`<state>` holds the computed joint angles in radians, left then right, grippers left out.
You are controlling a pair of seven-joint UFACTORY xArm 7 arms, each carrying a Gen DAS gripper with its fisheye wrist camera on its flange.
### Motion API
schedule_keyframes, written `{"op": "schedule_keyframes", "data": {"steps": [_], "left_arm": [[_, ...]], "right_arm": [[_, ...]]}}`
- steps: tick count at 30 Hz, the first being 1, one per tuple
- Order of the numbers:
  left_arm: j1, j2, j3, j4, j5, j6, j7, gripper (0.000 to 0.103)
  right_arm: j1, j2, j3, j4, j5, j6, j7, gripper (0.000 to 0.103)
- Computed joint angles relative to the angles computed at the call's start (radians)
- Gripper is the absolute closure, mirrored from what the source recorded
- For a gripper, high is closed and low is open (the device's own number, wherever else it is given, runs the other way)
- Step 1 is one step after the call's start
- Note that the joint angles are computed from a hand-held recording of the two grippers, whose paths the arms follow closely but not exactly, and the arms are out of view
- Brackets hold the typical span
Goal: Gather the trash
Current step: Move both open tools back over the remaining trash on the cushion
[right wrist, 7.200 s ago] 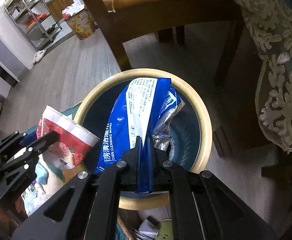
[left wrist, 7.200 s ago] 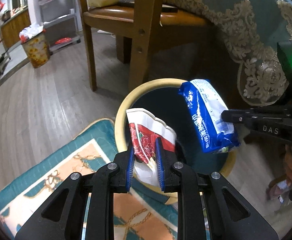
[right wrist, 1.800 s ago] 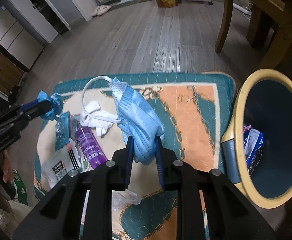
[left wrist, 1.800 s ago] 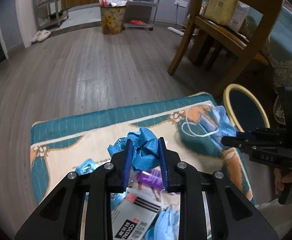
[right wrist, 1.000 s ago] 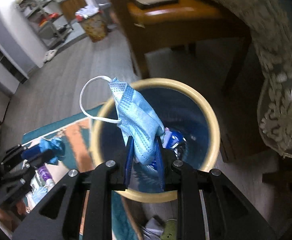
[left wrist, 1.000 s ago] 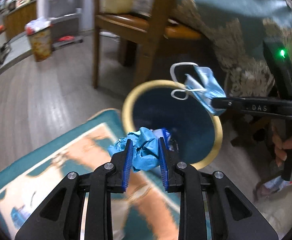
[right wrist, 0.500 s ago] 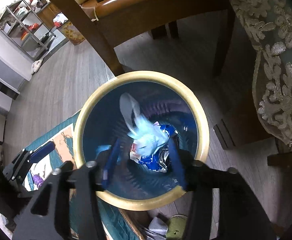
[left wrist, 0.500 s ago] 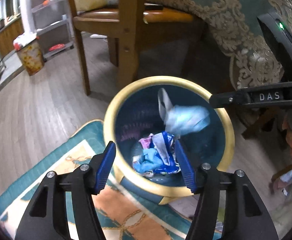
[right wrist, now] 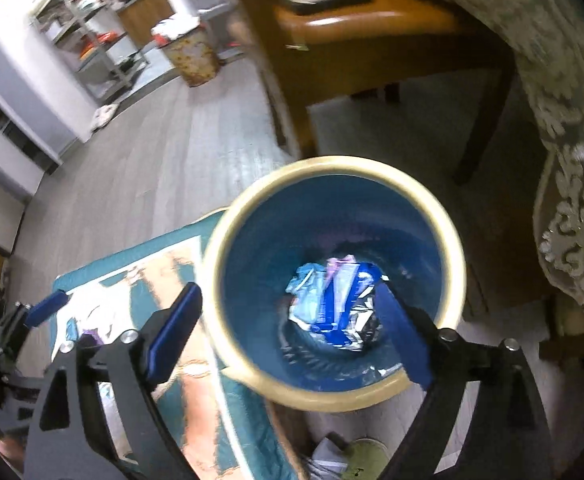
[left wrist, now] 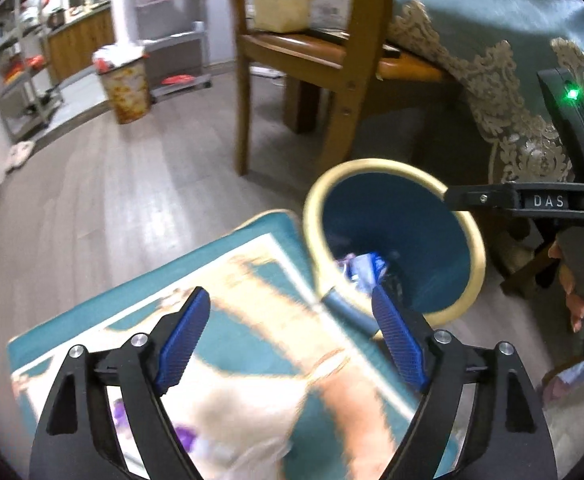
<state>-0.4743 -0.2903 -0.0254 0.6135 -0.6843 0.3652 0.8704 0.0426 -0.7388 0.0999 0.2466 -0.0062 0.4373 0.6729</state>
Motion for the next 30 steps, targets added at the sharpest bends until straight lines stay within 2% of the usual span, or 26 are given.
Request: {"op": "schedule_keyframes", "data": {"steps": [7,11,18,24,26,30], "left_arm": [[0.153,-0.177,0.107,-0.054,0.114,0.079,-0.049,0.013],[0.239,-0.227,0.171,-0.065,0.168,0.108,-0.069,0.012],[0.324,-0.255,0.265,-0.086,0.194,0.112,-0.029,0.012],[0.374,-0.186,0.316,-0.055,0.157,0.138,0.001,0.012],[0.398,-0.155,0.307,-0.058,0.164,0.101,0.031,0.012],[0.432,-0.061,0.287,-0.011,0.152,0.101,0.025,0.012]], "right_arm": [[0.086,0.097,0.112,0.091,-0.018,-0.041,0.071,0.014],[0.110,0.160,0.181,0.149,-0.071,-0.043,0.131,0.012],[0.118,0.295,0.295,0.268,-0.230,-0.042,0.258,0.012],[0.147,0.471,0.315,0.378,-0.371,-0.062,0.346,0.012],[0.171,0.526,0.310,0.418,-0.407,-0.049,0.352,0.012],[0.206,0.636,0.290,0.491,-0.499,-0.041,0.383,0.012]]}}
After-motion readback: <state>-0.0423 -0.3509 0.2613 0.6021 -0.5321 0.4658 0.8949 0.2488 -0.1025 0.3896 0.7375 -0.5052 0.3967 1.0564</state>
